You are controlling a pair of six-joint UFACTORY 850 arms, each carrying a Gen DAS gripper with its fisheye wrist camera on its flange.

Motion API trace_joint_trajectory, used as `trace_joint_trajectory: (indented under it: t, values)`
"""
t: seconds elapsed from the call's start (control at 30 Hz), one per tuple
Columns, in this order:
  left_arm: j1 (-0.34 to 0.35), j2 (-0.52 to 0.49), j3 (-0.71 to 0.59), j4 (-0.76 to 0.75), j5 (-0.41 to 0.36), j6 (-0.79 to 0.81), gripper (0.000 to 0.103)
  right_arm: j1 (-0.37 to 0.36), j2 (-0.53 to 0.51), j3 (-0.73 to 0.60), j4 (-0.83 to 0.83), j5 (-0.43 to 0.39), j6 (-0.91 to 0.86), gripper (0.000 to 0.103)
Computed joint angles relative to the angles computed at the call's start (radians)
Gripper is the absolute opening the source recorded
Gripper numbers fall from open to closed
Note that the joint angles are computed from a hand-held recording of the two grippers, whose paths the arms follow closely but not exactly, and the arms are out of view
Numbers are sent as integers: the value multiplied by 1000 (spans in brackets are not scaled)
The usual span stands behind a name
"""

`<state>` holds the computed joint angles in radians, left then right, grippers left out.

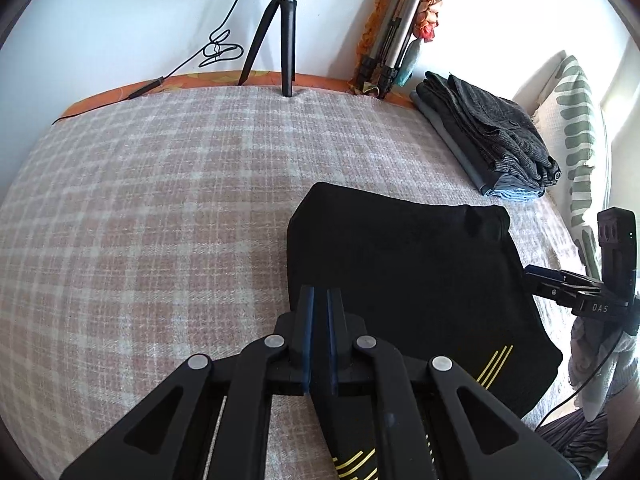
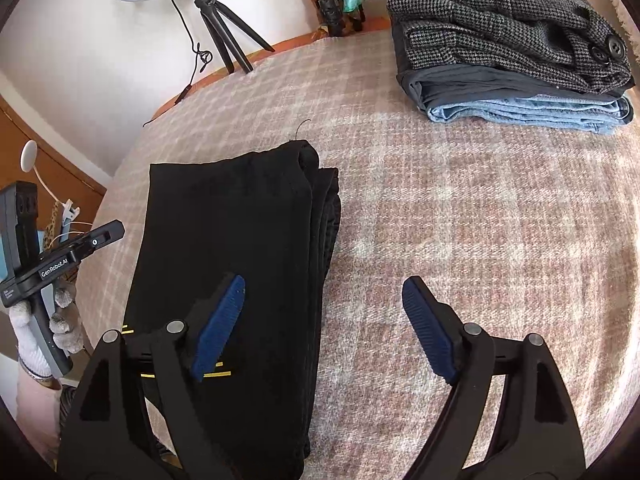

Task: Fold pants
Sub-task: 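Open the right tool and release the folded black pants, then grasp the folded pants bundle with both tools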

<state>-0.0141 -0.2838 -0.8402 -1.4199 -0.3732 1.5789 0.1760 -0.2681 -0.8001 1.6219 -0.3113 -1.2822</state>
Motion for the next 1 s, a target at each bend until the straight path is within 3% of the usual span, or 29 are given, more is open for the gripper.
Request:
trace_joint_trajectory:
  t: [0.1, 0.2, 0.47, 0.77, 0.87, 1.0]
  values:
    - [17, -48, -44, 123, -58, -160, 3, -12, -34, -26, -57, -29, 42, 84]
    - [20, -59, -49, 141, -52, -179, 3, -26, -50, -37, -29, -75, 10, 89]
    - [59, -136, -110, 247, -176, -340, 3, -42, -80, -62, -12, -133, -25, 98]
    - [85, -194, -157, 257, -275, -398, 3, -61, -114, -87, 38, -196, -75, 98]
    - [85, -190, -156, 257, -255, -395, 3, -61, -121, -95, 37, -201, -80, 88]
    - [65, -184, -146, 263, -190, -370, 4, -35, -131, -112, 38, -176, -110, 87]
